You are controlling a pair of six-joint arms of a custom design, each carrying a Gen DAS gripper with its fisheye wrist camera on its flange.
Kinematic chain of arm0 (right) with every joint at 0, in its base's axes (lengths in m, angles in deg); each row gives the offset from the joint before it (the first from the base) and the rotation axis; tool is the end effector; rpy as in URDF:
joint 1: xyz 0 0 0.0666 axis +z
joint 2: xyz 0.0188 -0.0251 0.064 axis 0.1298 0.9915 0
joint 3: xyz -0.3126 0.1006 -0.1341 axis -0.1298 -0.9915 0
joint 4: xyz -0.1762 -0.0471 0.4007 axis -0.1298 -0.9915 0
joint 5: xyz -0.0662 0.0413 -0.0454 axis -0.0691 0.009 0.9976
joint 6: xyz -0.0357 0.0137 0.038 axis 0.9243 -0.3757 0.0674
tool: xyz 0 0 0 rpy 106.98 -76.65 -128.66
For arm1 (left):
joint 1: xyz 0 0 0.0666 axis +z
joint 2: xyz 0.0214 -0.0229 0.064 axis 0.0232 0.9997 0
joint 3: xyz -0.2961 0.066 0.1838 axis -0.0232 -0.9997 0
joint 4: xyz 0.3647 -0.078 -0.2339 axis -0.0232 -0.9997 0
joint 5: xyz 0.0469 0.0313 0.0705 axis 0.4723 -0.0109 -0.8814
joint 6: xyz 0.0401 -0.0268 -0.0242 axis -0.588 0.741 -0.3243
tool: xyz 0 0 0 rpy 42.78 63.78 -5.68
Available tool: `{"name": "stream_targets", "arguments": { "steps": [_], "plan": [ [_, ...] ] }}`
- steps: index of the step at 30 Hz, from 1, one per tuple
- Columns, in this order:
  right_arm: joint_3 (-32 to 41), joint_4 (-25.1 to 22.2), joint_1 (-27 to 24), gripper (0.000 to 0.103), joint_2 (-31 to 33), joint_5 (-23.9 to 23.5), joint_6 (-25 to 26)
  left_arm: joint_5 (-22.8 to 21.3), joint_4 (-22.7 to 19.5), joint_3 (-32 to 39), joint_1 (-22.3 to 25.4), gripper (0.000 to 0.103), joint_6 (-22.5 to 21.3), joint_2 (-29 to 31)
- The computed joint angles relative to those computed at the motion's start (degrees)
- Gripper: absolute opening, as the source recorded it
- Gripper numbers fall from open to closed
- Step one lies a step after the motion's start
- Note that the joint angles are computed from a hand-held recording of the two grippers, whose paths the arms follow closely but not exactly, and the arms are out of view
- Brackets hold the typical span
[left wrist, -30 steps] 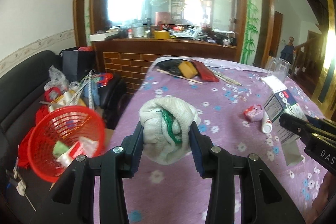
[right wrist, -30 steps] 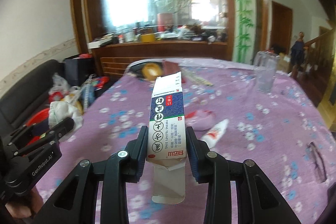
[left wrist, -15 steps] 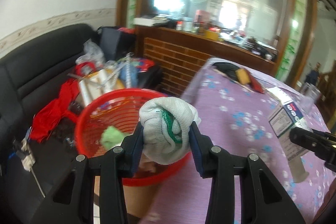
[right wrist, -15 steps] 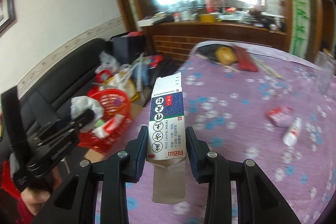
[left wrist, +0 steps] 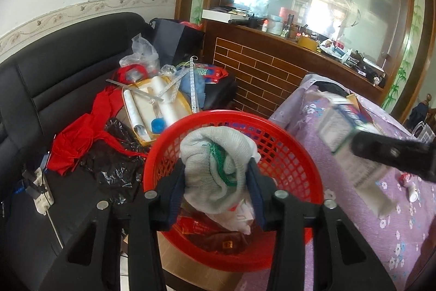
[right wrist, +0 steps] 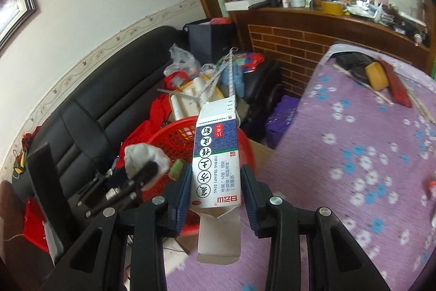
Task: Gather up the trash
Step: 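Open both grippers to drop the sock and box into the basket, then grasp the small white bottle on the table with the right gripper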
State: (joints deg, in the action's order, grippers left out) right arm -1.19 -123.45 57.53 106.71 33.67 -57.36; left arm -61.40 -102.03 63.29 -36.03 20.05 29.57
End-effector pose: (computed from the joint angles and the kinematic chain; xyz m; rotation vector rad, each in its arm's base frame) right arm 0.3252 0.3697 0.4365 0.0624 2.3784 0.4193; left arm 0.3003 -0.2184 0.3761 0.1501 2.2528 -0.2734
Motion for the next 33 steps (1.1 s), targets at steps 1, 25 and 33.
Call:
{"name": "stream_targets", "arguments": {
  "steps": [1,25,33],
  "plan": [
    [0.5,0.5,-0.6,0.042,0.9,-0.8,0.0,0.0,-0.1,0.1,0.0,0.053,0.0,0.1],
    [-22.8,-15.8,-4.7,0.048,-32.2,10.9,-19.6,-5.9,0.3,8.3,-21.2,0.070,-2.0,8.7],
    [-30.9,-30.1,-18.3,0.048,-48.7,6.7,-26.0,-4.1,-1.3,14.8,-28.0,0.070,-3.0,16.1]
  ]
}}
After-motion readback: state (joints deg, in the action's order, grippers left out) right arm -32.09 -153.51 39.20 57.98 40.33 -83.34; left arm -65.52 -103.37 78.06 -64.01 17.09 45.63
